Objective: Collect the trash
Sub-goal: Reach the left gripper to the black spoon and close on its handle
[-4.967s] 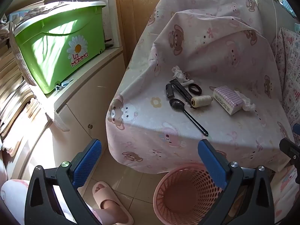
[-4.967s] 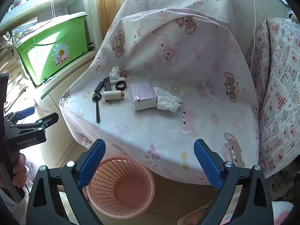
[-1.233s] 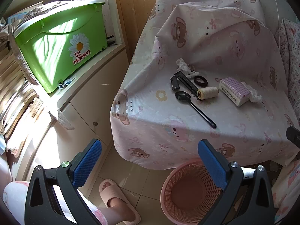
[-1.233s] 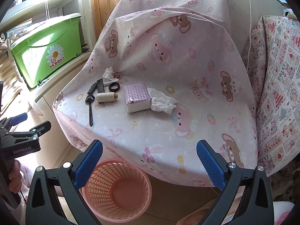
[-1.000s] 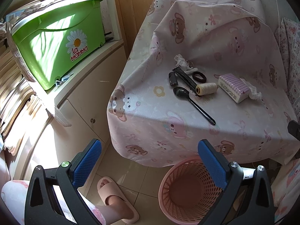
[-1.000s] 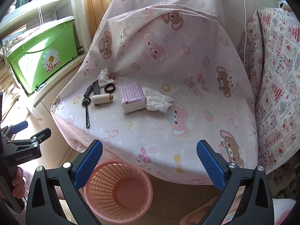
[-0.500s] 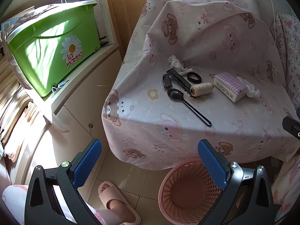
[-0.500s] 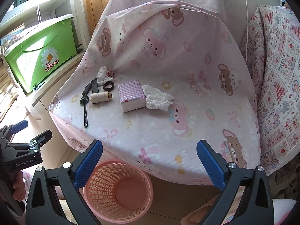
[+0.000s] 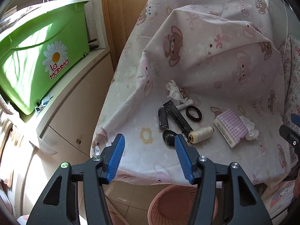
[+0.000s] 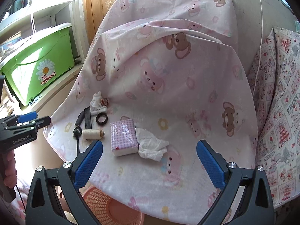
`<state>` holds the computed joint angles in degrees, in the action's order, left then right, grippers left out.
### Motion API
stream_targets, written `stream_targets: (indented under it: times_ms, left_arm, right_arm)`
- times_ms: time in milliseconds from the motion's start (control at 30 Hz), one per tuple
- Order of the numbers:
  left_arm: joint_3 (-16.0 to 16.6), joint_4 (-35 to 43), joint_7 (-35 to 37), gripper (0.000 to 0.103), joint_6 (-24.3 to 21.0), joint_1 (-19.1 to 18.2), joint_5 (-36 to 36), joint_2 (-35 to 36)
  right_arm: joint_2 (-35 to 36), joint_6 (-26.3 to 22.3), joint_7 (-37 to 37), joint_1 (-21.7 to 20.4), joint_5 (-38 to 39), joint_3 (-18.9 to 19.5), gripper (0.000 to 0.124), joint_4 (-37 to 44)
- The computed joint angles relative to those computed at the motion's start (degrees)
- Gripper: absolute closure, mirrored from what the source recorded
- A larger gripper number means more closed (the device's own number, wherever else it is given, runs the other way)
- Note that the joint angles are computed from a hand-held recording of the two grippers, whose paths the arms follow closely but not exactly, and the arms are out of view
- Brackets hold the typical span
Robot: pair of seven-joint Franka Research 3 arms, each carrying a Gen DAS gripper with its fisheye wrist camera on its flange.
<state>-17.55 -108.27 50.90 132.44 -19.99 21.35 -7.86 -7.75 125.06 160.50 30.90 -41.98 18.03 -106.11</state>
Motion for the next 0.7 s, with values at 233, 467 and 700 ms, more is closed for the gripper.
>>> stream_targets:
  times_ms: [233, 467, 700]
  left_arm:
    - [0.92, -1.23, 1.90, 0.062, 0.94, -0.22, -6.61, 2.84]
    - [0.24, 2.02, 3.66, 0.062, 1.87, -1.23, -7.39, 6.69]
    - [-0.36, 6.52, -0.36, 0.064, -2.59, -3.48, -0.45, 10.96]
  right_arm:
    - [1.37, 2.02, 0.04, -0.35, 1.54, -1.30, 0.029, -2.82]
    - [2.35, 2.54, 0.31, -0.27, 1.88, -1.91, 0.029, -3.07]
    - [3.23, 2.37, 0.34, 0.57, 0.90, -2.04, 0.029, -1.69]
